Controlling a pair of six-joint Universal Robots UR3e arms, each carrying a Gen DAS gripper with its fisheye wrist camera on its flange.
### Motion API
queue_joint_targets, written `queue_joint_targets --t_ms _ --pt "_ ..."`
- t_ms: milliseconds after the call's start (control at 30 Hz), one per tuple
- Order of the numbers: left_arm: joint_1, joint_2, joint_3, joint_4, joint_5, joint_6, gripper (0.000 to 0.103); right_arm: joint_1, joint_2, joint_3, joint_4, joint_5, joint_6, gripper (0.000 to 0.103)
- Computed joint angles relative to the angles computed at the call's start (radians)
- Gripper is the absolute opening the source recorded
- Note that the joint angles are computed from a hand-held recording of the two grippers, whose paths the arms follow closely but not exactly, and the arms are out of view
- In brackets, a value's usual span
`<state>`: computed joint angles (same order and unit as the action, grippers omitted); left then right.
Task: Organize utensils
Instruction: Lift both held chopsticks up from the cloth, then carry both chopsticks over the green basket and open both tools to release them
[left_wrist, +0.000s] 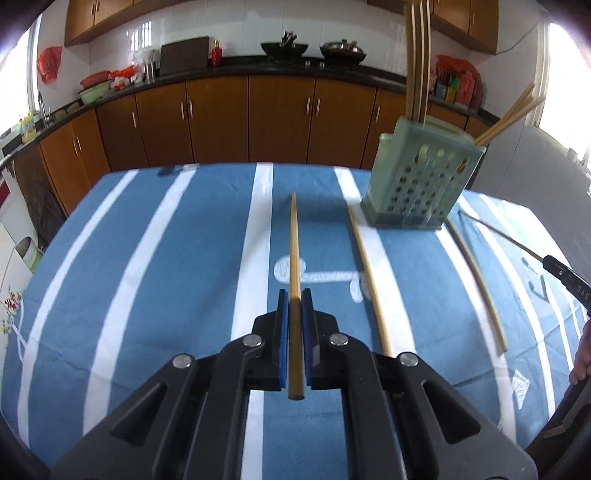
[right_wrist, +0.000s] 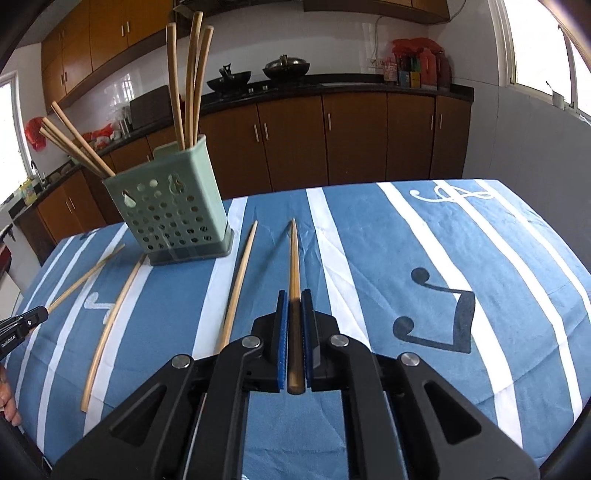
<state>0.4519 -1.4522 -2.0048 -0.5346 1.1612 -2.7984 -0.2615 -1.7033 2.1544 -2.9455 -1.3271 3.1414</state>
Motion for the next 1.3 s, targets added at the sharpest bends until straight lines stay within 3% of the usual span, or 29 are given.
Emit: queue_joint_targets --t_ms 400,767,967,1167,1300 --pt "0.068 0.116 0.083 0.013 -0.147 -0.073 0.008 -0.055 -0.100 -0.018 -0.023 0.082 0.033 0.008" --pt "0.056 0.119 0.152 -0.009 -0.175 -0.073 0.008 -0.040 -0.087 -0.091 -0.031 0.085 0.049 0.008" --pt "0.055 0.130 0.251 -0.055 -0.253 -0.080 0.008 -0.075 -0.104 -0.195 0.013 0.197 0.080 0.008" --pt "0.023 0.099 0.383 -0.061 -0.317 -0.161 0.008 -0.106 -0.108 -0.301 0.010 0.336 0.161 0.008" --pt "-0.034 0.052 0.455 -0.010 -0.295 -0.232 0.008 -0.069 -0.057 -0.366 -0.057 0.317 0.212 0.008"
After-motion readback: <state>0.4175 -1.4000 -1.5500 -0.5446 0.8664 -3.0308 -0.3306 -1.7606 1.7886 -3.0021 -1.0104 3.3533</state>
